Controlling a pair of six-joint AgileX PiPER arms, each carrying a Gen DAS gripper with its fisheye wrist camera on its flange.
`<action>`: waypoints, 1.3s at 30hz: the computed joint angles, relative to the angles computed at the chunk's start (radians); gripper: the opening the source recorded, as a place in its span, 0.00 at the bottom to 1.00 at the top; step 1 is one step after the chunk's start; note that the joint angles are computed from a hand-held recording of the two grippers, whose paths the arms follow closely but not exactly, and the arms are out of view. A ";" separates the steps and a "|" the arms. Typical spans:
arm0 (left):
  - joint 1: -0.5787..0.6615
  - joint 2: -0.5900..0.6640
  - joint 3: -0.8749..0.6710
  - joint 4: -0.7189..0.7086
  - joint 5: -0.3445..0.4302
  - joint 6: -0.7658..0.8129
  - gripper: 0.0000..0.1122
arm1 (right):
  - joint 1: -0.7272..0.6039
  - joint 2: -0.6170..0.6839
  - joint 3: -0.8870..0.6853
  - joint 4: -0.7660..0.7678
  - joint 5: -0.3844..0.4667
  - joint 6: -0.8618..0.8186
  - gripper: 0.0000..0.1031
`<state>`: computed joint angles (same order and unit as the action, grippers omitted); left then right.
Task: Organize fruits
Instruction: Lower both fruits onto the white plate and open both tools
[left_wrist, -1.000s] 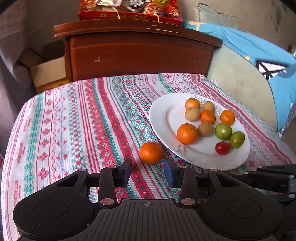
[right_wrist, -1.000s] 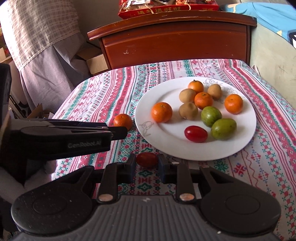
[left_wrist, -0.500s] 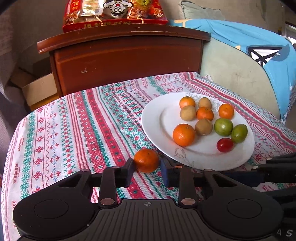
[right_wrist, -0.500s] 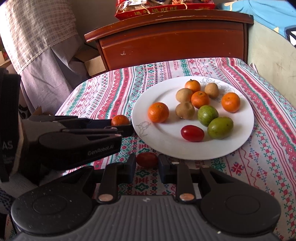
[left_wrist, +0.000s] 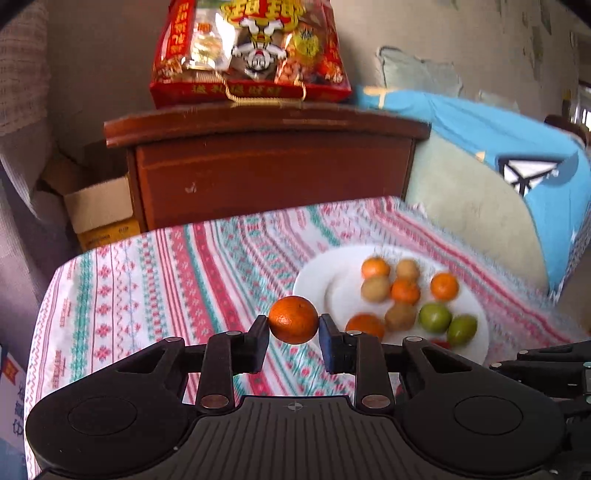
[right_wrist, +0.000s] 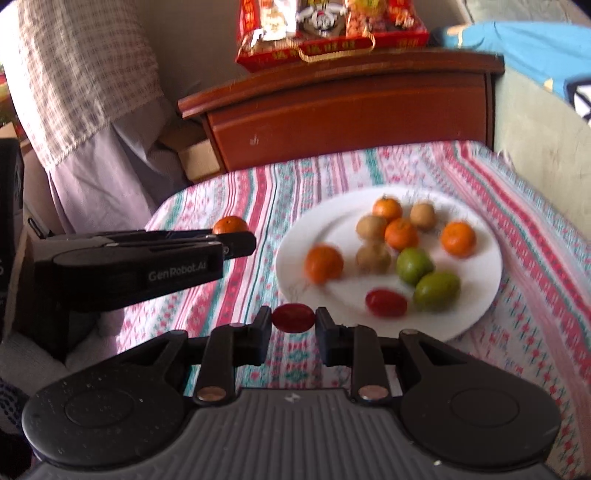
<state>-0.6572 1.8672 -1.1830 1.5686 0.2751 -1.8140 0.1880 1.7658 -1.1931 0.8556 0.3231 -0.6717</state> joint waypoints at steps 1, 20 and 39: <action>0.001 -0.003 -0.005 0.011 -0.006 -0.016 0.23 | -0.003 -0.002 -0.004 0.004 -0.011 -0.003 0.25; 0.017 0.154 -0.268 -0.580 -0.029 0.514 0.24 | -0.038 0.087 -0.104 -0.088 -0.032 0.096 0.25; -0.006 0.116 -0.352 -0.955 0.217 0.849 0.29 | -0.038 0.057 -0.195 -0.444 0.076 0.420 0.49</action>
